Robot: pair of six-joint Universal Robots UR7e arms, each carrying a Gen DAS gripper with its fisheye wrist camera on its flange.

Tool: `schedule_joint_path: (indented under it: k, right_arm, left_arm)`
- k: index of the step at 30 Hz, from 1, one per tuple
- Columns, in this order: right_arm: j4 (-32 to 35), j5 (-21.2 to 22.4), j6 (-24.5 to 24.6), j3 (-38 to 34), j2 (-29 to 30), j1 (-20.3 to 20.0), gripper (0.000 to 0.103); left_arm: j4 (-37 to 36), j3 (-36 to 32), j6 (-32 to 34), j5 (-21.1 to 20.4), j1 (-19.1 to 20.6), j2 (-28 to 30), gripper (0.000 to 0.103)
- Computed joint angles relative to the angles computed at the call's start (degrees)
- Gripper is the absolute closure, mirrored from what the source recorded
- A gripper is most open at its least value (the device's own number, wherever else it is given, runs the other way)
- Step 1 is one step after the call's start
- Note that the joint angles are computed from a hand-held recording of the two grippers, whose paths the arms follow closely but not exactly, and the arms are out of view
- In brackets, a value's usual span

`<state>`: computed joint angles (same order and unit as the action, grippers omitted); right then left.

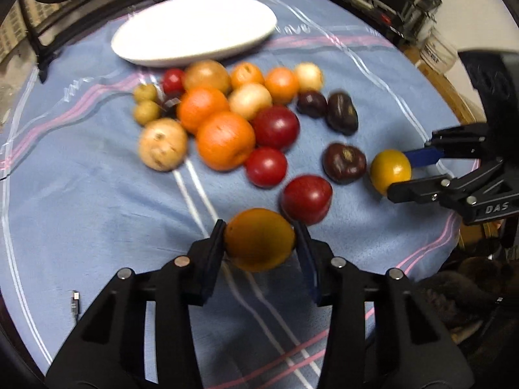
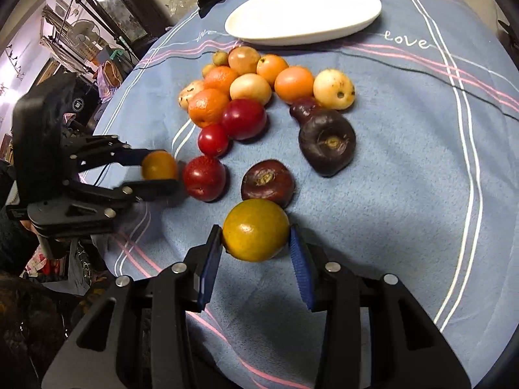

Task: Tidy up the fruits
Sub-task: 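Grasp a yellow fruit with the left tool while the right tool grasps another, then carry both yellow fruits to the white plate and open both tools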

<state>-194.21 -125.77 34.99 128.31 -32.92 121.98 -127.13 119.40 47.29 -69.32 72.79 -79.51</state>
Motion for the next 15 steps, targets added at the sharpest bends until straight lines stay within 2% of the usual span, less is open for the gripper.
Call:
schedule_joint_path:
  k: [3,6,10,15]
  right_arm:
    - [0.5,-0.6,-0.6,0.4,-1.7,0.5,0.061]
    - [0.2,-1.3,-3.3,0.5,-4.3,0.3,0.061]
    - [0.8,-4.1,-9.9,-1.3,-8.3,-0.2,0.061]
    - [-0.9,-8.0,-20.5,-6.0,-11.4,-2.2,0.061]
  left_arm:
    - [0.5,-2.5,-1.5,-2.6,-0.4,-0.5,0.06]
    - [-0.8,-4.7,-3.2,-4.6,-1.8,0.3,0.06]
    - [-4.3,-8.8,-6.5,-6.6,-4.4,3.9,0.059]
    - [-10.2,-14.0,-10.6,-6.9,-7.1,10.2,0.059]
